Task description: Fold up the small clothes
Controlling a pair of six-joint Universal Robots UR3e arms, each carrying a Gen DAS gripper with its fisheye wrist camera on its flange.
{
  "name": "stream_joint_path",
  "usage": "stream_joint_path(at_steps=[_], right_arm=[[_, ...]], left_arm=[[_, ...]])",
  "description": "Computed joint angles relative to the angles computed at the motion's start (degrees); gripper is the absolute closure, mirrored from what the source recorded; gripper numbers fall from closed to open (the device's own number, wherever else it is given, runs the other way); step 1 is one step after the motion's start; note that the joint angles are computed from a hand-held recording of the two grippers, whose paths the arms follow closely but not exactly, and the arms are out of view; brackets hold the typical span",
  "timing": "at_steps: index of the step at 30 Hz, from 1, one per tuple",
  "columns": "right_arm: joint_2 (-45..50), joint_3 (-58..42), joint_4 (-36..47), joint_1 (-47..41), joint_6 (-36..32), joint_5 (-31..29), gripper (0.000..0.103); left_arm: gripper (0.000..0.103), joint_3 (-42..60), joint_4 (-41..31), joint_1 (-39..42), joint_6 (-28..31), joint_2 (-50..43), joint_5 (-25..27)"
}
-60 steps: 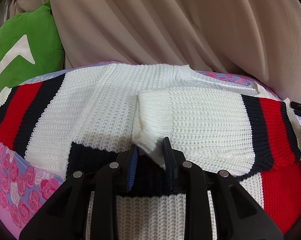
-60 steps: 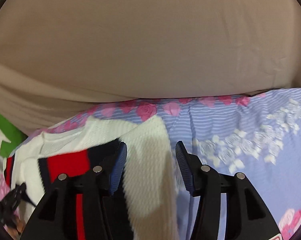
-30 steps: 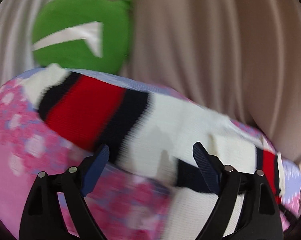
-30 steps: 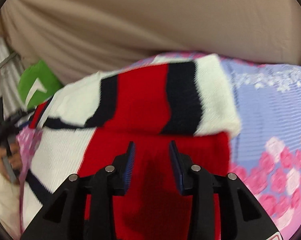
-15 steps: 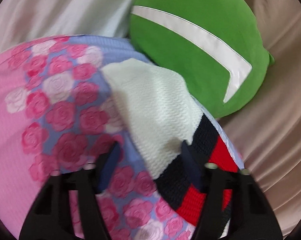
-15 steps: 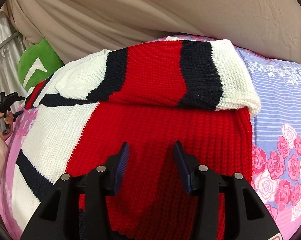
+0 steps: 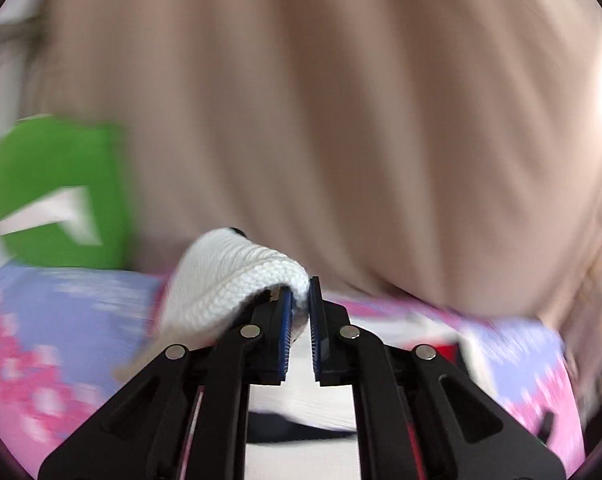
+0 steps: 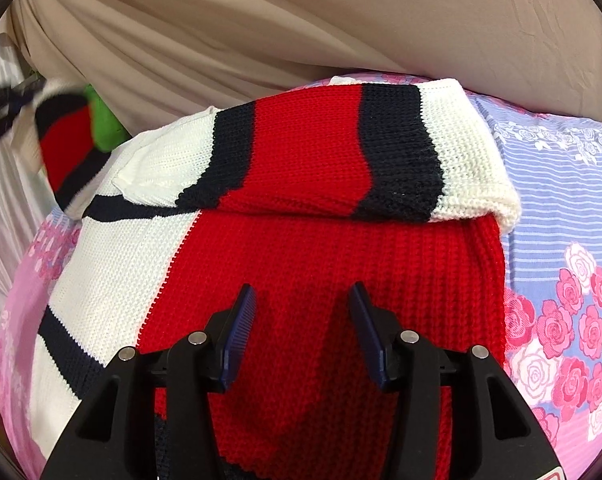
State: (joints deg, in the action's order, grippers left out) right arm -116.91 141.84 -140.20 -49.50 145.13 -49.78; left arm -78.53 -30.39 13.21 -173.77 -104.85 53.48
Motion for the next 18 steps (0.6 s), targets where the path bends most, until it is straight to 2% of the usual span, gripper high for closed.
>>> stream_joint_path(at_steps=[3, 4, 5, 6, 8, 10, 12, 14, 16, 18], right_arm=[[-0.33, -0.06, 1.29, -1.04, -0.28, 1.46, 0.048], [-1.00, -0.01, 2.68, -2.00, -1.02, 2.46, 0.047], [-1.50, -0.07, 4.18, -2.80, -1.88, 3.40, 0.046], [-2.10, -0.14, 5.90, -3.75, -2.84, 4.40, 0.046], [-2.96, -0.55, 9.44, -5.48, -4.73, 6.24, 0.045], [-3.05, -1.26, 12.58, -6.85, -6.30, 7.86, 0.044], [-2.84, -2.13, 14.71, -7.86, -6.90, 9.02, 0.043], [-2.58, -3.35, 15.89, -8.20, -6.96, 10.10, 0.043], [-1.58, -4.41, 12.48, -6.66, -4.00, 9.84, 0.043], [1.41, -5.87, 3.91, -2.04, 1.22, 7.54, 0.043]], left_arm=[[0.092, -0.02, 0.39, -14.01, 1.83, -4.04, 8.30], [0.088, -0.19, 1.60, -18.88, 1.74, -7.13, 11.57], [0.079, -0.89, 3.28, -21.77, 1.39, -9.71, 13.38], [0.076, -3.99, 3.92, -24.49, 0.57, -9.88, 15.58], [0.074, -10.34, 7.39, -25.56, -0.26, -10.24, 16.36], [0.074, -16.18, 7.42, -21.38, 1.40, -7.80, 12.65], [0.069, -24.63, 9.74, -15.13, 3.17, -3.30, 7.11], [0.050, -32.07, 13.62, -9.04, 3.98, 1.83, 3.70], [0.037, -37.87, 14.40, -1.35, 5.40, 7.77, 0.16], [0.034, -38.49, 13.26, 2.87, 4.95, 9.14, -1.14]])
